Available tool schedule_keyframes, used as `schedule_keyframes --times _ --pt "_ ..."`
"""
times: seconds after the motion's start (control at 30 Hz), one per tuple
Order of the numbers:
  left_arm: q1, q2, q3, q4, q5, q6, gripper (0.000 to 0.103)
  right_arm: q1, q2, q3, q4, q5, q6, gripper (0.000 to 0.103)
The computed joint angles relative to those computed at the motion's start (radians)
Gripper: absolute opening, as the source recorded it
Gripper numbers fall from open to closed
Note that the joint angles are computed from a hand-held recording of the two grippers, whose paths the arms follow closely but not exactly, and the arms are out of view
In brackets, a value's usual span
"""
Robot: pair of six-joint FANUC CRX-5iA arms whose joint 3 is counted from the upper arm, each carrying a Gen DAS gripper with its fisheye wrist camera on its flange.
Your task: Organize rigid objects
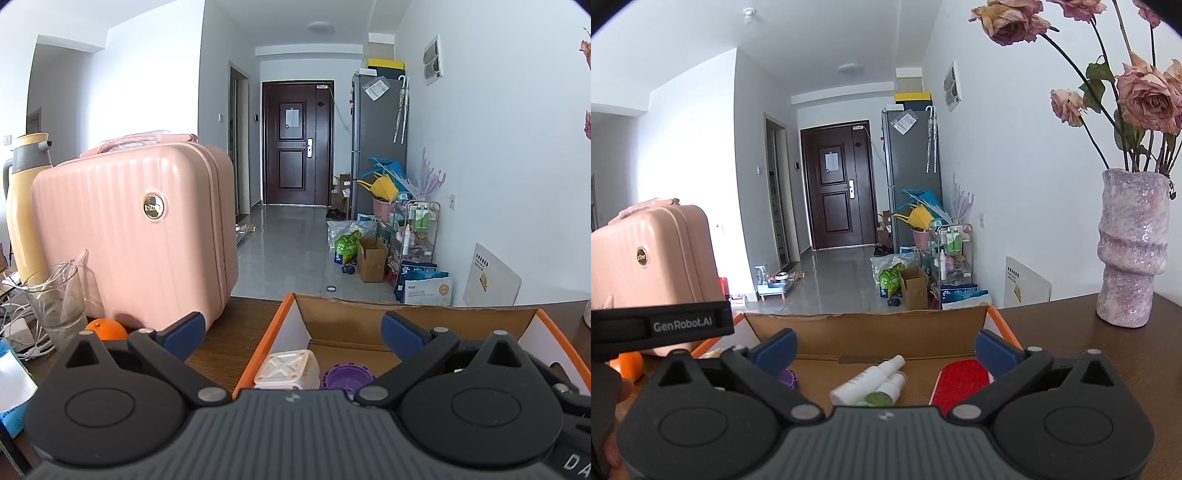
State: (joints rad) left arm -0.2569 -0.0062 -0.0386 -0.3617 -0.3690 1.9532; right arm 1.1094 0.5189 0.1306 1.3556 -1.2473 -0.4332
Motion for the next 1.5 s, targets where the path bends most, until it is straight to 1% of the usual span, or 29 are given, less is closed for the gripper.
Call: schedule_keyframes --times 0.17,0.3,0.37,0.47,0.57,0.7,0.97,1.1,1.17,1.23,1.37,1.5 --pt "0.012 -0.007 -0.014 0.028 0.008 -0.025 0.103 0.002 -0.004 -0.003 -0.001 -0.003 0.008 0.103" --pt "0.024 -0.015 -0.030 0.072 0.022 -0.059 0.103 0.003 -0.012 -0.008 -0.004 0.000 0.010 0.103" --pt "0.022 -0.015 -0.026 0.064 0.014 -0.052 0.103 0.005 -0.013 -0.010 -0.003 -0.005 0.011 0.103" --pt "0.028 -0.015 -0.032 0.084 0.021 -0.073 0.103 0.008 -0.015 -0.009 -0.007 -0.013 0.018 0.103" --pt "0.025 -0.018 -0.031 0.068 0.019 -0.059 0.103 0.013 -0.009 0.009 -0.028 -0.037 0.049 0.103" --pt "0.026 -0.028 -0.039 0.072 0.020 -0.069 0.103 0.015 -0.019 0.000 -0.030 -0.037 0.049 0.103" --pt "0.017 -0.049 -0.042 0.011 0.001 -0.023 0.103 0.028 -0.036 -0.011 -0.033 -0.053 0.063 0.103" --pt "0.024 -0.074 -0.060 0.021 0.005 -0.027 0.103 0.039 -0.040 -0.016 -0.024 -0.074 0.059 0.103" --pt "0.032 -0.091 -0.079 0.043 0.014 -0.048 0.103 0.046 -0.047 -0.026 -0.015 -0.087 0.049 0.103" --pt "0.032 -0.105 -0.083 0.045 -0.006 -0.057 0.103 0.053 -0.057 -0.037 -0.010 -0.093 0.041 0.103" --pt "0.039 -0.148 -0.118 0.071 -0.006 -0.090 0.103 0.071 -0.076 -0.054 -0.010 -0.110 0.038 0.103" --pt "0.058 -0.199 -0.176 0.147 0.016 -0.166 0.103 0.092 -0.093 -0.073 -0.012 -0.134 0.029 0.103"
